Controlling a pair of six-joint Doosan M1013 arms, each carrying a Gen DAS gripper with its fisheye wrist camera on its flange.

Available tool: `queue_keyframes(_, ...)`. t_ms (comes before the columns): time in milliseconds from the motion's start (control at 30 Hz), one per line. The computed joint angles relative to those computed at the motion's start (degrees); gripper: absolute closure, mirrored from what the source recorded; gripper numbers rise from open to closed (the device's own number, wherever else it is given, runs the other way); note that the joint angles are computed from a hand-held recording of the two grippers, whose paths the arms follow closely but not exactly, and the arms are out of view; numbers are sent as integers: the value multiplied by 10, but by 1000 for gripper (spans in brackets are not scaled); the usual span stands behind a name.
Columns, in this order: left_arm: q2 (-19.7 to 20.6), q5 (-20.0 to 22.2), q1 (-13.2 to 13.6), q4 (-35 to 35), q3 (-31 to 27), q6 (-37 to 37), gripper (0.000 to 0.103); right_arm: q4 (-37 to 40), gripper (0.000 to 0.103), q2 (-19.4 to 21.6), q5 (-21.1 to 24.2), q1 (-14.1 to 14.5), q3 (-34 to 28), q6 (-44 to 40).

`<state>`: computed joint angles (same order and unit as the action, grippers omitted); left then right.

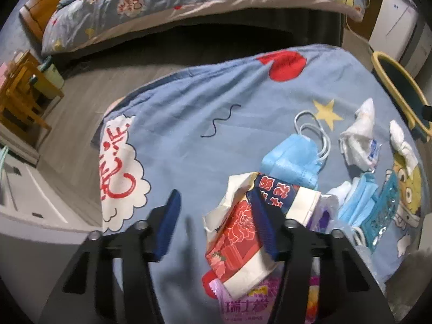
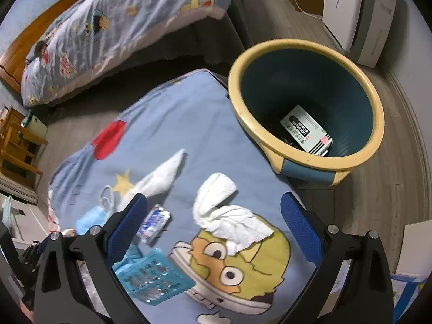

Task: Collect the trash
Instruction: 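Grasp the red snack wrapper with left tool while right tool grasps white tissue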

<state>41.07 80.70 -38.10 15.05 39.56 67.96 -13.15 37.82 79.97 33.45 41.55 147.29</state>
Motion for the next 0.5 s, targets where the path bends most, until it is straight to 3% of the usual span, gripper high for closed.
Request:
queue_keyframes(133, 6, 0, 6, -23, -8, -9, 75, 19, 11, 17, 25, -4, -15, -33)
queue_keyframes(333, 8, 4, 9, -28, -14, -29, 87, 66, 32, 43, 61, -5, -46, -91)
queue_keyframes(467, 6, 4, 8, -20, -12, -26, 88, 73, 38, 66, 107, -1, -80, -127)
queue_keyframes(500, 5, 1, 8, -19, -10, -28, 88, 70, 43, 72, 121, 0, -90, -138)
